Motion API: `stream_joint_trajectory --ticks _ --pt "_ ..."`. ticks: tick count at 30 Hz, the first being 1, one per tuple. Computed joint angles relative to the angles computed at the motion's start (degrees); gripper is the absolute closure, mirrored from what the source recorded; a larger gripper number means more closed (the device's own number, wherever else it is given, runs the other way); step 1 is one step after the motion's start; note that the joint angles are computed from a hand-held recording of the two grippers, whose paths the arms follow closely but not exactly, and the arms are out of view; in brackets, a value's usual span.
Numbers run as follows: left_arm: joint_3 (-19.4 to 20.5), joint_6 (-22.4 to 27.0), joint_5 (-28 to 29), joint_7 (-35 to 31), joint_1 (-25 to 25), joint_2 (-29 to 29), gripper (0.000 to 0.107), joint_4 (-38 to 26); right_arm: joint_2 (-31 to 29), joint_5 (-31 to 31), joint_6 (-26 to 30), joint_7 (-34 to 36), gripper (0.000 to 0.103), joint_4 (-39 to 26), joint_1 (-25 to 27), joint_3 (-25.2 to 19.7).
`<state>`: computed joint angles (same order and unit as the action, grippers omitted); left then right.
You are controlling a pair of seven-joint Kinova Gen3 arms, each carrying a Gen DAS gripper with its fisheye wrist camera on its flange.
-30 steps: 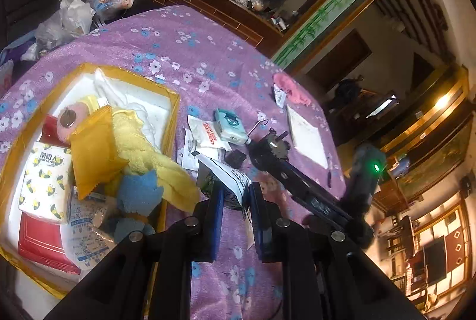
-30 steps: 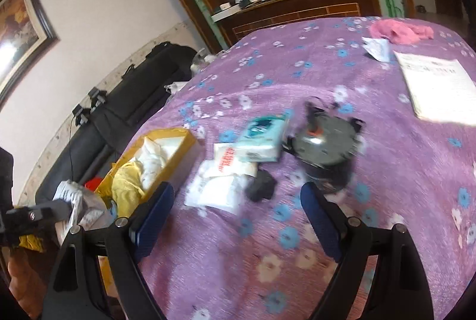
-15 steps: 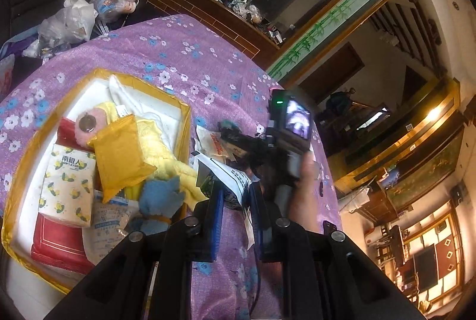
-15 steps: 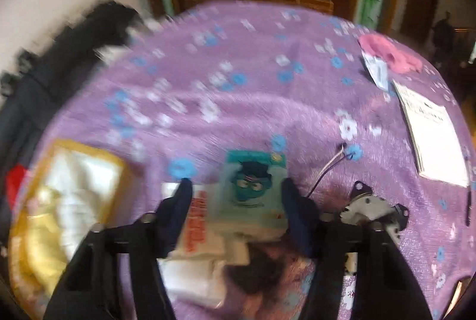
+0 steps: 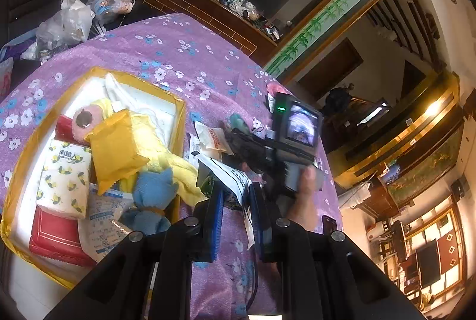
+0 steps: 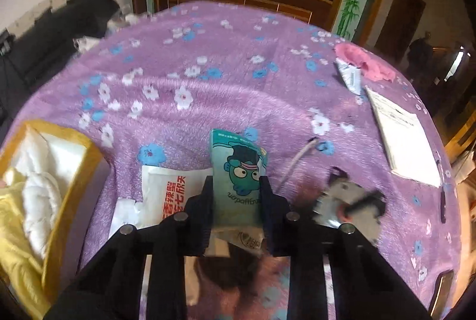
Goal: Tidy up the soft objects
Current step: 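Grasp the teal tissue pack with the right tool while the left tool holds the sachet, then lower the sachet and teal tissue pack into the tray and open both tools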
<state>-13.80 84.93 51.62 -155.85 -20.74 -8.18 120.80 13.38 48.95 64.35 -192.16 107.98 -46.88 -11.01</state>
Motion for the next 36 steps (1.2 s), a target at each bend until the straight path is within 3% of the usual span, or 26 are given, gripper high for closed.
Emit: stream_joint_trajectory --ticks 2,6,13,15,17,19,23,29,34,36 --pt "0.4 -0.5 -0.2 0.3 0.3 -0.8 0.091 0.3 -3.6 1.9 -0.5 -4.7 0.077 3.6 -2.9 0.2" --pt "1.1 -2.3 -0.4 1.2 1.5 -1.7 0.091 0.7 -10.7 5.4 -5.7 -14.0 0.077 11.6 -3.3 -4.4" --pt "1.1 -5.4 -0.8 3.5 3.7 -3.6 0.091 0.5 -20.0 13.3 -17.6 -30.3 0.077 22.8 8.1 -21.5" --pt "0.6 -5.9 -0.5 4.1 3.8 -3.7 0.091 -0.2 -20.3 17.9 -19.1 -35.0 0.077 24.0 6.9 -21.5" --pt "-0.2 -6.7 0.0 4.1 3.7 -3.7 0.091 -0.9 -20.0 22.1 -19.5 -37.5 0.077 24.0 2.2 -17.9" --pt "-0.7 -7.6 0.4 4.3 3.4 -3.3 0.091 -1.8 -19.8 25.0 -20.6 -37.9 0.076 23.4 0.1 -15.8" --pt "-0.7 -10.6 1.1 4.6 2.8 -1.3 0.091 -4.1 -18.0 30.0 -25.5 -36.5 0.076 20.7 1.5 -13.9" --pt "0.6 -15.0 2.5 4.3 1.4 5.1 0.091 -7.8 -11.3 26.8 -30.7 -23.2 0.076 12.1 4.1 -9.7" --pt "3.7 -18.2 1.9 5.3 -0.3 11.0 0.091 -9.6 -4.0 20.9 -29.6 -11.6 0.075 4.6 16.6 -19.9" --pt "4.7 -19.0 1.3 5.2 -1.0 12.7 0.091 -9.7 -1.7 17.5 -28.5 -6.9 0.073 2.4 19.2 -22.3"
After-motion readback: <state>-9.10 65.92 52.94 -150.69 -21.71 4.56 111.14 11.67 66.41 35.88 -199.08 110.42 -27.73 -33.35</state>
